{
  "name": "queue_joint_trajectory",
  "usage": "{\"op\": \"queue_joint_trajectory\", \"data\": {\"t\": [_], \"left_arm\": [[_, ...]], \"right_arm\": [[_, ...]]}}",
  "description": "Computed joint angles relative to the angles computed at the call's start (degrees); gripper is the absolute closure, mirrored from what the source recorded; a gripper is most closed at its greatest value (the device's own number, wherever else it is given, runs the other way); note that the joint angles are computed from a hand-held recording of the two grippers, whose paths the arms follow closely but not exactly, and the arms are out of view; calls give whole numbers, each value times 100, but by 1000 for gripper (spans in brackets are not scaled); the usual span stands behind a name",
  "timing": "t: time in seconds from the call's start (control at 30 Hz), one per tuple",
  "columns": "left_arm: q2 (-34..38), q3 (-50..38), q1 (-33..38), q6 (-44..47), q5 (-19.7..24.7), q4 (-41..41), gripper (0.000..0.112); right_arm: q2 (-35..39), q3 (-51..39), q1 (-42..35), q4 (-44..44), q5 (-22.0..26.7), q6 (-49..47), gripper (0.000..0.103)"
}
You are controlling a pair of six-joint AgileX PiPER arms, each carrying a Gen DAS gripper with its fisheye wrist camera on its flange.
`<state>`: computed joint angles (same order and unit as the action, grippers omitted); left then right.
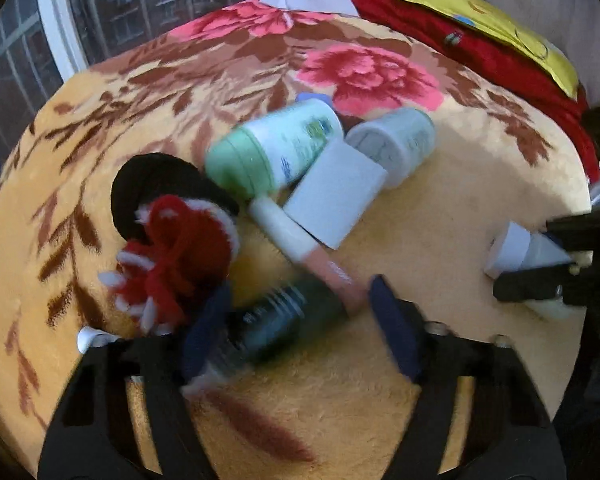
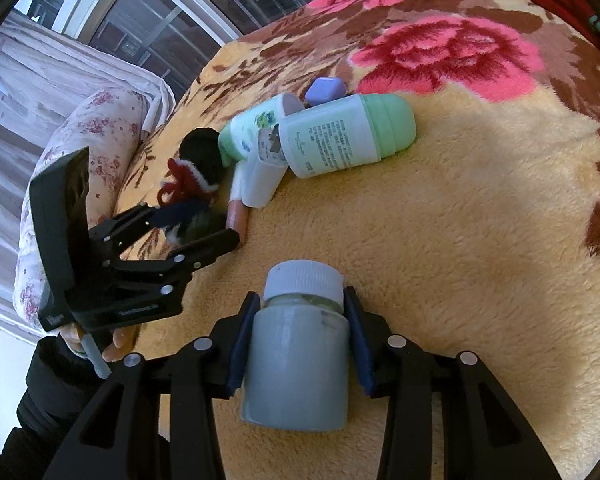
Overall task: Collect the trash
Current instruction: 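Grasp the dark green spray bottle with the left tool while the right tool holds the jar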
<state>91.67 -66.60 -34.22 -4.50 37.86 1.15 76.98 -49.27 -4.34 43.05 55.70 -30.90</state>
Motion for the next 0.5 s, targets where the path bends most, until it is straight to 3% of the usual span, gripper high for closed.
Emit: {"op": "queue_joint_trajectory", "data": {"t": [0.17,0.33,0.5], "left_arm": [[-152,144,86,31,-45,-126,57],[-223,361,-129,-323,53,548,55],[-191,363,-26,-260,12,422,55]], "right_arm": [[-11,10,2,1,-16,-31,62],[23,-16,-17,18,-5,-58,62],[-1,-5,-4,9,-2,-34,62]]}}
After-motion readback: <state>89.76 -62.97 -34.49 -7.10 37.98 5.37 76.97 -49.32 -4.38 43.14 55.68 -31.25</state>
